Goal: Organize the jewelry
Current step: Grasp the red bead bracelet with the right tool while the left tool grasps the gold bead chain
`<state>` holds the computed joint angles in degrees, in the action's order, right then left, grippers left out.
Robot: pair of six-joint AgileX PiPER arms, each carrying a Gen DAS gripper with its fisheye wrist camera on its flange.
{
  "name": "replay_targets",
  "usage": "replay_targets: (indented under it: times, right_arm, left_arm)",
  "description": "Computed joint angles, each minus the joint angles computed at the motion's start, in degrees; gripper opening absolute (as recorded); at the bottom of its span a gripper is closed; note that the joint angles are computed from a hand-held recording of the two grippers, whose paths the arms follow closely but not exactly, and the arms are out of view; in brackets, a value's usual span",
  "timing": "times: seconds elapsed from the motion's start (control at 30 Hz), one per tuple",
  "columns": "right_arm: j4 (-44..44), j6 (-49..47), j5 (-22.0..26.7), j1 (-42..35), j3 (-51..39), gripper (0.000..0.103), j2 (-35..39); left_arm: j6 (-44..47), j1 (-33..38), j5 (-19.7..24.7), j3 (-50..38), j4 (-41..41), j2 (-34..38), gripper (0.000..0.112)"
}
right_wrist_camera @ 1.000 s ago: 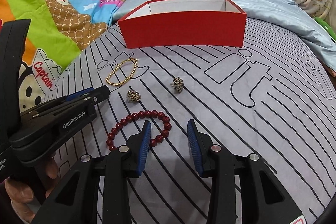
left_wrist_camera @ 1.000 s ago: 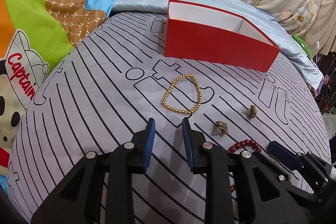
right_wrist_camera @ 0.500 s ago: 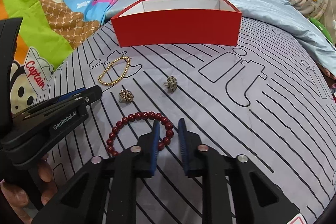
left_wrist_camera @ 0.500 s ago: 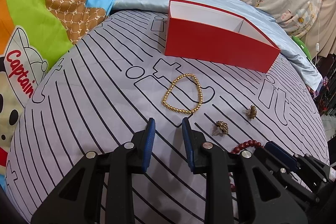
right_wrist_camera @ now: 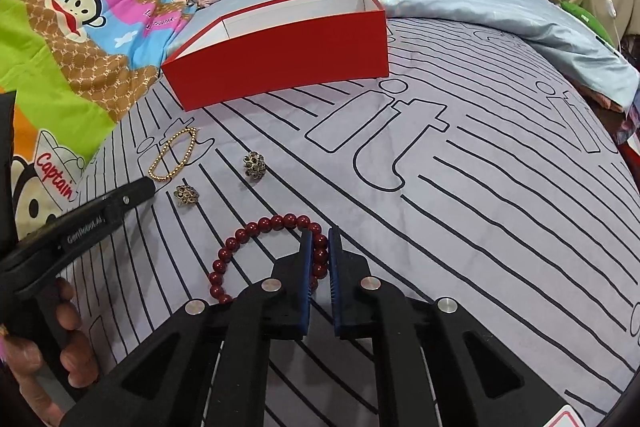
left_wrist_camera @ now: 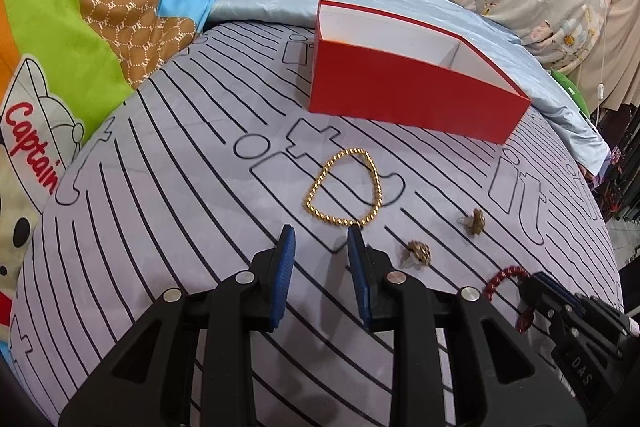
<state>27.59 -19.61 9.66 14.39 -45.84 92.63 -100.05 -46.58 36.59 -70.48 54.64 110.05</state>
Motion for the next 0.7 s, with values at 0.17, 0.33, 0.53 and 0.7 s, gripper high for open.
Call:
replay_targets:
  times: [0.17,0.33,0.53,0.7]
  right_arm:
    - [2.6,-2.7,0.2,-0.3,0.1,0.008,-0.1]
    - [2.9,-3.1,0.1,-0.4,0.3,0.008,-0.1]
    - [3.0,-3.4,0.0,-0.4,0.6,0.008,-0.3]
    - [2.6,-3.0,-0.1,-0.4,0.6,0.008,-0.3]
  left_arm:
    - [5.2,2.5,0.8,-4.4,-2.7,2.3,0.026]
    - [11.0,3.6,2.1,-8.6,-6.2,5.1,0.025]
    - [13.3,3.4,3.9,-10.4,-7.2,6.2,0.025]
    - [13.0,3.6,3.4,-10.1,-7.0,6.1,0.011]
